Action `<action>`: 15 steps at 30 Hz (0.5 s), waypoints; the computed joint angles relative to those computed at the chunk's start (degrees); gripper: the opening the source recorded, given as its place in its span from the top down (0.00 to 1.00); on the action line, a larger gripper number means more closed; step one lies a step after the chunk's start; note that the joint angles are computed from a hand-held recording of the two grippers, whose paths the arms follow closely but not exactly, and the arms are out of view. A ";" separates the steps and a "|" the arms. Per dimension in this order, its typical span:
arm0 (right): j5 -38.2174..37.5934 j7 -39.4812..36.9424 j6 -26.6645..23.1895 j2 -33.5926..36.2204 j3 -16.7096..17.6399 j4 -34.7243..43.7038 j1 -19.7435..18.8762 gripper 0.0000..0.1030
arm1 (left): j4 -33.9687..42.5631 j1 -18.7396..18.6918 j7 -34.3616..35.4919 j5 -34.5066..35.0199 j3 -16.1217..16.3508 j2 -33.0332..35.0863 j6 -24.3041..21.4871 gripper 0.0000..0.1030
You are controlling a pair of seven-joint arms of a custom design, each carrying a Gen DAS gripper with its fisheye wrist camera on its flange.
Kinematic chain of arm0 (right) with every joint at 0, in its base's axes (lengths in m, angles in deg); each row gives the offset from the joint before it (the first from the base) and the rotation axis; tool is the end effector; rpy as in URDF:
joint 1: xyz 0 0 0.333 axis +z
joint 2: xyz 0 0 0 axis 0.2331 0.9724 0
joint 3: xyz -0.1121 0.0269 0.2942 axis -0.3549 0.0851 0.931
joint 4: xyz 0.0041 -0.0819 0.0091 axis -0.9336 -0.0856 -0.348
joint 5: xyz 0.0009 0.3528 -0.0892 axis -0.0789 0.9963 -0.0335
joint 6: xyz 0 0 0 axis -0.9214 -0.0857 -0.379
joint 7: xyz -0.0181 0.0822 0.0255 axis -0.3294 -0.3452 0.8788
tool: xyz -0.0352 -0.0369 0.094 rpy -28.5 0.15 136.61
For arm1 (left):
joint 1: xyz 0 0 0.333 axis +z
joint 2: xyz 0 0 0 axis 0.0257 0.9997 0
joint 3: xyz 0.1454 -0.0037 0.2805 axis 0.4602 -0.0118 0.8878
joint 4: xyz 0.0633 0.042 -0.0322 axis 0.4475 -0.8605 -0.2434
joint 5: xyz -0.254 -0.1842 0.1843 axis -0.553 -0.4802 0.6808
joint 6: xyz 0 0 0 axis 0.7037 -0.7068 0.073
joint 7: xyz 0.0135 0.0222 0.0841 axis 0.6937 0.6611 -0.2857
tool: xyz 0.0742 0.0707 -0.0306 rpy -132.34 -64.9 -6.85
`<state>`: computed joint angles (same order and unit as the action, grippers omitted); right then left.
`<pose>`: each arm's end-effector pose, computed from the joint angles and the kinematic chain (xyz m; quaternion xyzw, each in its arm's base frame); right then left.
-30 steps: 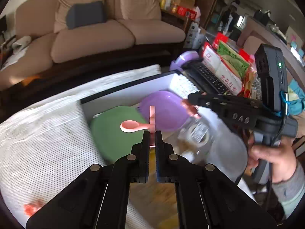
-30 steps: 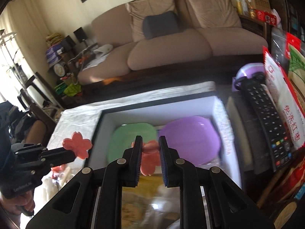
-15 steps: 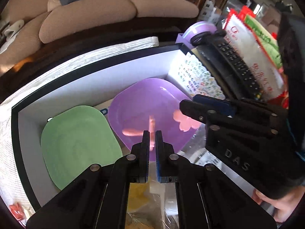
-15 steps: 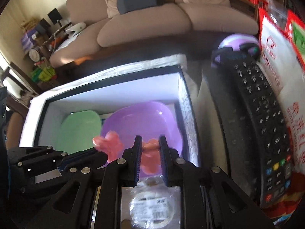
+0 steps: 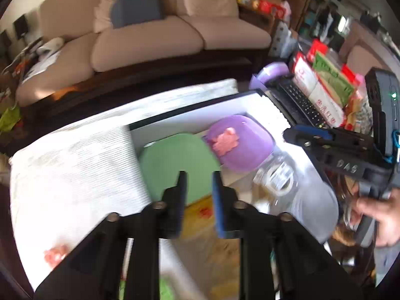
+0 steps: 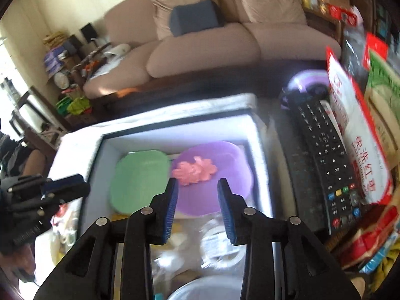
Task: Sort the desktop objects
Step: 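Carry both pink pieces into the black box and open both tools over the purple plate, then bring both tools back over the remaining pink flowers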
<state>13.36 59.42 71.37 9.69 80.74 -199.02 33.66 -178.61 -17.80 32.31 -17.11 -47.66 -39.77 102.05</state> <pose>0.4511 0.2523 0.6375 -0.7478 0.5703 -0.0892 0.3280 0.4099 -0.3006 0.6481 -0.6507 0.7055 -0.2437 0.1393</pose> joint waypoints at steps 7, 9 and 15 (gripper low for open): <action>3.66 -2.17 1.27 -3.46 3.61 0.12 5.30 0.51 | -18.47 2.51 3.77 -1.90 6.50 -25.20 -9.03 0.53; 2.91 -1.72 1.09 -2.30 5.57 1.88 7.12 0.50 | -23.16 4.25 4.45 -1.51 8.59 -31.28 -11.86 0.52; -5.22 3.58 0.82 7.64 10.77 11.80 13.15 0.47 | -36.29 9.86 7.55 0.23 14.95 -44.73 -14.43 0.52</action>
